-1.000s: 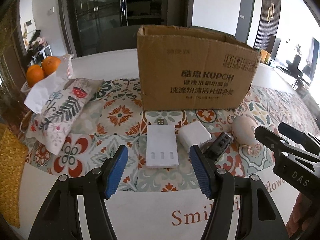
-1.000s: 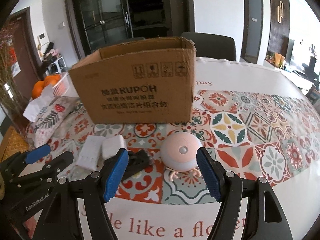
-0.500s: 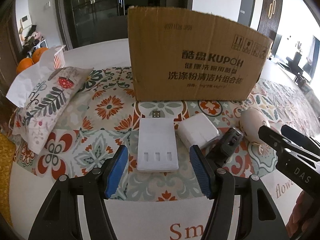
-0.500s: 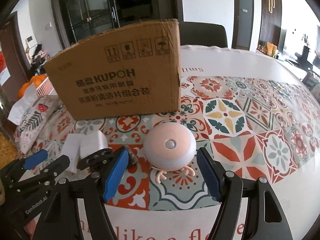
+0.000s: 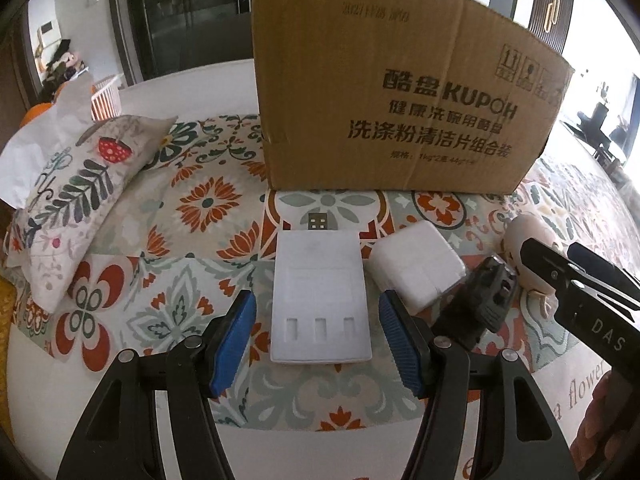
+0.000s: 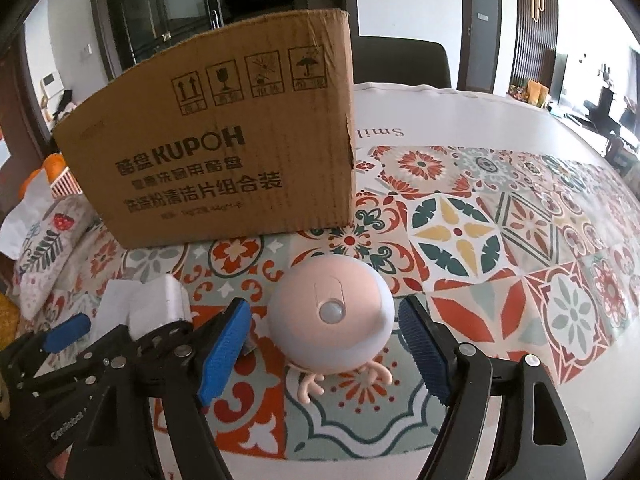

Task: Organize rigid objects
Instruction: 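Move the left tool to the flat white charger while the right tool approaches the pink round gadget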

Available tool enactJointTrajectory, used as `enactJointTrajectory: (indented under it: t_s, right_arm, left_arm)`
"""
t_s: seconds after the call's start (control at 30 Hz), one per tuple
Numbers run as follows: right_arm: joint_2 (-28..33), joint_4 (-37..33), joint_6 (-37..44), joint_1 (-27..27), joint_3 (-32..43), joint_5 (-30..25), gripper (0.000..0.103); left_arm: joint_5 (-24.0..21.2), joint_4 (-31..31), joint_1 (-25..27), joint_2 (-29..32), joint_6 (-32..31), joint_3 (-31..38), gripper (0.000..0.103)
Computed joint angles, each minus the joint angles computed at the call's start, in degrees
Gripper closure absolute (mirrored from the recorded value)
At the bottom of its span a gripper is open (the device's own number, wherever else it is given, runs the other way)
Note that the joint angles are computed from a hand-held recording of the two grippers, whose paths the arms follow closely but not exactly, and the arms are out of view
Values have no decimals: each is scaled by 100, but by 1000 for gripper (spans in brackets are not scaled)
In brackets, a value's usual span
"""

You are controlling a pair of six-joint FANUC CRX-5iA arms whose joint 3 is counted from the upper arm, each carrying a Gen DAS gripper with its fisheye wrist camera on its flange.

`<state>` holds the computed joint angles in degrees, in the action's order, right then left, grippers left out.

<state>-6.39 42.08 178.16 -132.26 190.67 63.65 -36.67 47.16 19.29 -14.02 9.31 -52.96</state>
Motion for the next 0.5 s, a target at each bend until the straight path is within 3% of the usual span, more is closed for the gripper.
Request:
enactJointTrajectory:
  t_s: [0.3, 0.5]
  right_arm:
    - [-151, -61, 82, -148, -59, -38, 26]
    - [-202, -238, 209, -326, 1, -223, 26]
  left_arm:
    - [310, 66, -201, 243, 53, 68, 41]
    - [574, 406, -376, 328, -212, 13, 49]
